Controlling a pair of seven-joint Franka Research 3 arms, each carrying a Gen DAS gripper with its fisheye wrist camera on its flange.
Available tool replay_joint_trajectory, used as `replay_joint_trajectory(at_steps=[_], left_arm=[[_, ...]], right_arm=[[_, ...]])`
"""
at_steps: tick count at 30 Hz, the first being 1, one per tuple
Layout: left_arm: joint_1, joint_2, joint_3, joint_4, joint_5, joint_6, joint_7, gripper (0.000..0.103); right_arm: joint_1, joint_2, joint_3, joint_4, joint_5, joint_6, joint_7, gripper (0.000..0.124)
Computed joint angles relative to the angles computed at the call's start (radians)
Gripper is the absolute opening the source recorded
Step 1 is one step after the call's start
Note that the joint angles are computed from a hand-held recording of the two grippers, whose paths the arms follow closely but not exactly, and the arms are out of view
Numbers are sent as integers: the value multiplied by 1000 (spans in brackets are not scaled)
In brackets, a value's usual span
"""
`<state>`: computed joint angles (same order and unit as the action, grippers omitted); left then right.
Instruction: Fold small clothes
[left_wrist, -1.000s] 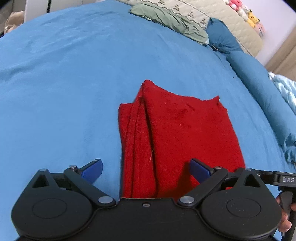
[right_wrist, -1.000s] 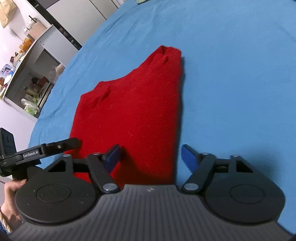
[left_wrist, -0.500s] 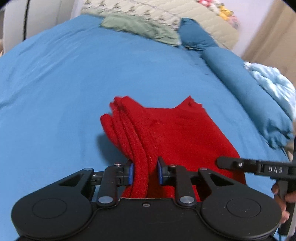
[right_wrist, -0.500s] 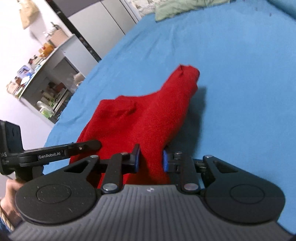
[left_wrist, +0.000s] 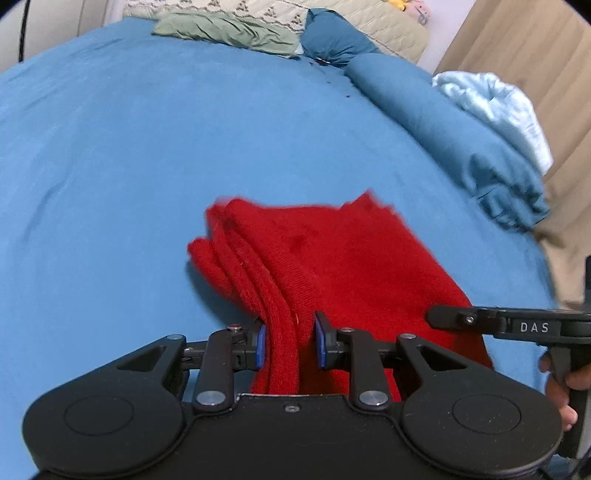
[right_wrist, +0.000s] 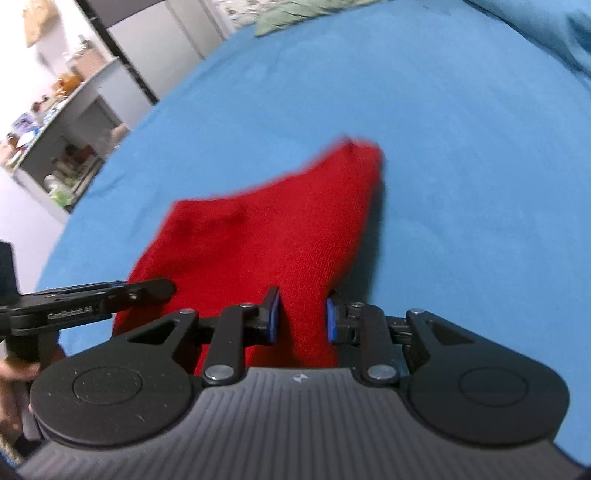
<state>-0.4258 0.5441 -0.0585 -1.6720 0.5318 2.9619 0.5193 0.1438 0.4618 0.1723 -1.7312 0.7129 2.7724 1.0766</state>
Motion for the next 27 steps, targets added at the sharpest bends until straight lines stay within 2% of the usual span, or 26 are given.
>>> replay_joint_trajectory(at_steps=[1, 2, 5, 6, 7, 9, 10, 12, 14, 19, 22, 24, 26, 27], left_arm=[[-46, 3, 48, 6, 39, -8, -36, 30], [-69, 2, 73, 4, 69, -12, -59, 31], [-104, -15, 107, 0, 141, -39, -121, 37], [-115, -30, 121, -11, 171, -53, -151, 44], [-132, -46, 139, -22, 215, -69, -191, 49], [-188, -77, 199, -45, 332, -108, -320, 79], [-196, -83, 209, -48, 367, -119, -361, 81], [-183, -92, 197, -62, 390, -143, -397, 81], [-155, -70, 162, -42, 372, -188, -392, 80], [-73, 3, 60, 33, 323, -268, -327, 81], [-69, 21, 47, 59, 341, -299, -320, 81], [-61, 21, 32, 74, 330, -323, -306, 78], [-69, -13, 32, 49, 345, -335, -323, 77], [-83, -47, 39, 16, 378, -336, -355, 77]], right_arm=[[-9, 0, 15, -24, 30, 36, -24, 41], [-29, -1, 45, -47, 79, 76, -68, 41], [-61, -10, 92, -71, 177, 122, -150, 47], [-53, -21, 83, -83, 179, 135, -153, 52], [-48, -34, 80, -96, 182, 155, -168, 62], [-92, -54, 138, -119, 286, 231, -302, 68], [-83, -60, 134, -121, 299, 256, -310, 69], [-71, -60, 118, -128, 304, 281, -313, 69], [-4, -50, 32, -134, 196, 269, -205, 69], [58, 7, -47, -123, 11, 274, -56, 70], [37, 22, -22, -120, -15, 297, -15, 73], [10, 17, 12, -127, -27, 312, -11, 73], [-46, -8, 82, -157, -20, 345, -50, 74], [-95, -30, 140, -181, -1, 365, -93, 74]])
